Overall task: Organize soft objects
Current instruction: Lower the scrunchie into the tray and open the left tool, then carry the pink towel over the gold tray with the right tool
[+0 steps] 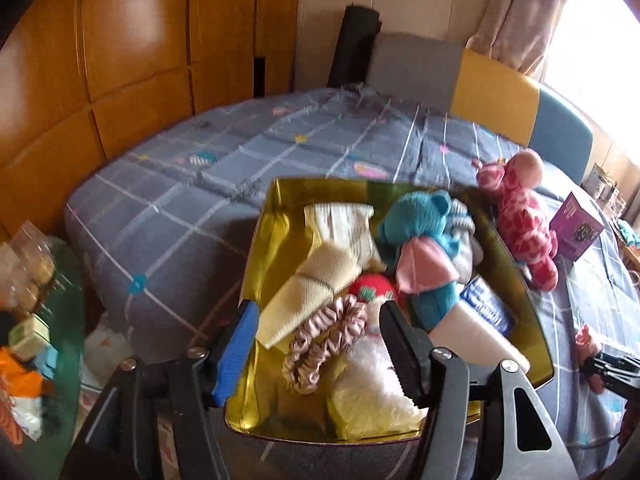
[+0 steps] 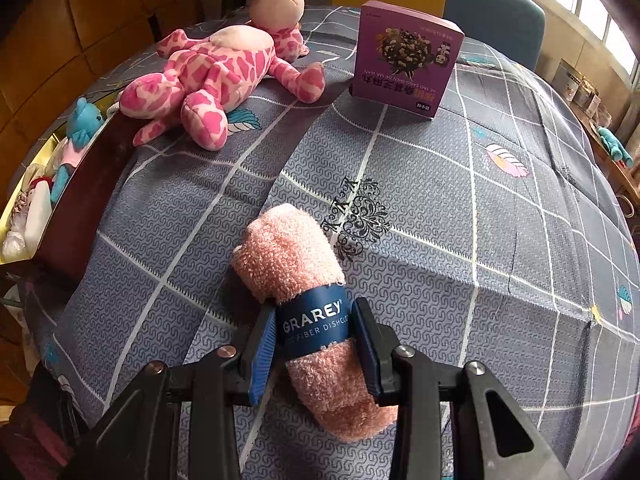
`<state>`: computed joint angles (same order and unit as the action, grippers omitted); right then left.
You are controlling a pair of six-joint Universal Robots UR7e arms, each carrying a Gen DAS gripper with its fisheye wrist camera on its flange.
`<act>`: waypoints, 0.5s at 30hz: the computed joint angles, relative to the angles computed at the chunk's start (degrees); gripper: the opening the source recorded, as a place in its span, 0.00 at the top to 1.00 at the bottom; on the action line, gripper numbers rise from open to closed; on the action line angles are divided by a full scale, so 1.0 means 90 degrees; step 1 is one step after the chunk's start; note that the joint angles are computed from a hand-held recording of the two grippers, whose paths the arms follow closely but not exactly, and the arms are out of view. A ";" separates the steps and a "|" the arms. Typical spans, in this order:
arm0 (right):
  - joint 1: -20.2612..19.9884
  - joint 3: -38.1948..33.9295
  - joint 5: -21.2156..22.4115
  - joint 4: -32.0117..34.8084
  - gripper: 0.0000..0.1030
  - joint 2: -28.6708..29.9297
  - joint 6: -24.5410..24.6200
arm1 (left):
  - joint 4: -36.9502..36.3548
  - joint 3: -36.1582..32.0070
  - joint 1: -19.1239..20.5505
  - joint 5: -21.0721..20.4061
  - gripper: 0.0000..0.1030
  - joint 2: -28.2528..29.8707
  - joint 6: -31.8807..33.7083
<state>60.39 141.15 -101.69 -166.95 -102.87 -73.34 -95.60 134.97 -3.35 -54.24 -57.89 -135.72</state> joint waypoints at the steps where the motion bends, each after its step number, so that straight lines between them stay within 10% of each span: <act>1: -0.0002 0.0031 0.0003 -0.0078 0.64 -0.0003 -0.0036 | 0.0157 -0.0076 -0.0012 0.0035 0.37 0.0000 0.0001; 15: 0.0046 0.0369 -0.0083 -0.1133 0.64 0.0161 -0.0122 | 0.0555 -0.0514 -0.0101 0.0361 0.37 0.0111 0.0281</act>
